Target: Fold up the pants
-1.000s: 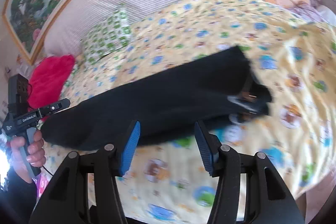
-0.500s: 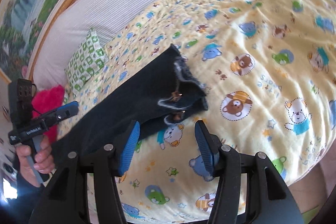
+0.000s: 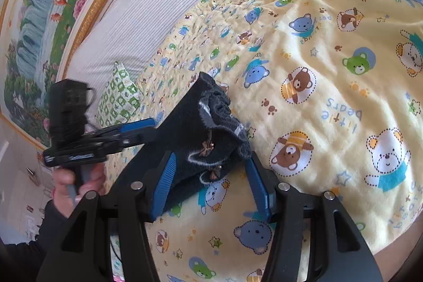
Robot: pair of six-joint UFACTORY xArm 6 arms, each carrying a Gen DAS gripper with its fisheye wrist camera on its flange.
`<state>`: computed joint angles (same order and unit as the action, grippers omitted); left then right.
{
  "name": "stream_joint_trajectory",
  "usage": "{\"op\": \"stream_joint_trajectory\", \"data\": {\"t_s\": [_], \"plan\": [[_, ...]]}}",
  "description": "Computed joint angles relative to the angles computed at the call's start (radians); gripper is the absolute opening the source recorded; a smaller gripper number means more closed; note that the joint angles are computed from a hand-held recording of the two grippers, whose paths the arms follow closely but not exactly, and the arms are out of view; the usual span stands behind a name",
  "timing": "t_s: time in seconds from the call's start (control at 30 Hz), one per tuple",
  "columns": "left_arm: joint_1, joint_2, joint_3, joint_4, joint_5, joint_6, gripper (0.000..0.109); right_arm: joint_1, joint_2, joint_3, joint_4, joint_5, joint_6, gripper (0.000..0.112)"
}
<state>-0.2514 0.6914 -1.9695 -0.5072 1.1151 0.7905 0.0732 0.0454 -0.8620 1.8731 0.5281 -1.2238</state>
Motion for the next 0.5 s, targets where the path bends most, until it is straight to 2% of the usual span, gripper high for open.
{"op": "stream_joint_trajectory", "data": {"t_s": [0.1, 0.13, 0.2, 0.27, 0.3, 0.37, 0.5], "plan": [[-0.014, 0.096, -0.138, 0.012, 0.098, -0.016, 0.062, -0.001, -0.004, 0.004, 0.006, 0.002, -0.004, 0.055], [-0.019, 0.119, -0.170, 0.012, 0.119, -0.014, 0.061, 0.001, -0.003, 0.003, 0.005, -0.005, -0.010, 0.050], [-0.023, 0.132, -0.186, 0.000, 0.133, -0.003, 0.052, 0.003, 0.004, -0.001, 0.002, -0.014, -0.018, 0.040], [-0.018, 0.147, -0.215, -0.031, 0.185, 0.008, 0.021, -0.006, 0.016, -0.005, -0.004, -0.004, -0.014, 0.025], [-0.017, 0.137, -0.201, -0.040, 0.184, 0.017, 0.015, -0.010, 0.018, -0.005, -0.005, 0.004, -0.015, 0.023], [-0.016, 0.099, -0.146, -0.056, 0.155, 0.042, 0.010, -0.013, 0.010, 0.002, -0.001, 0.014, -0.027, 0.018], [0.019, 0.025, -0.053, -0.145, 0.137, 0.072, 0.010, -0.005, -0.031, 0.016, 0.027, 0.019, -0.067, 0.016]]}}
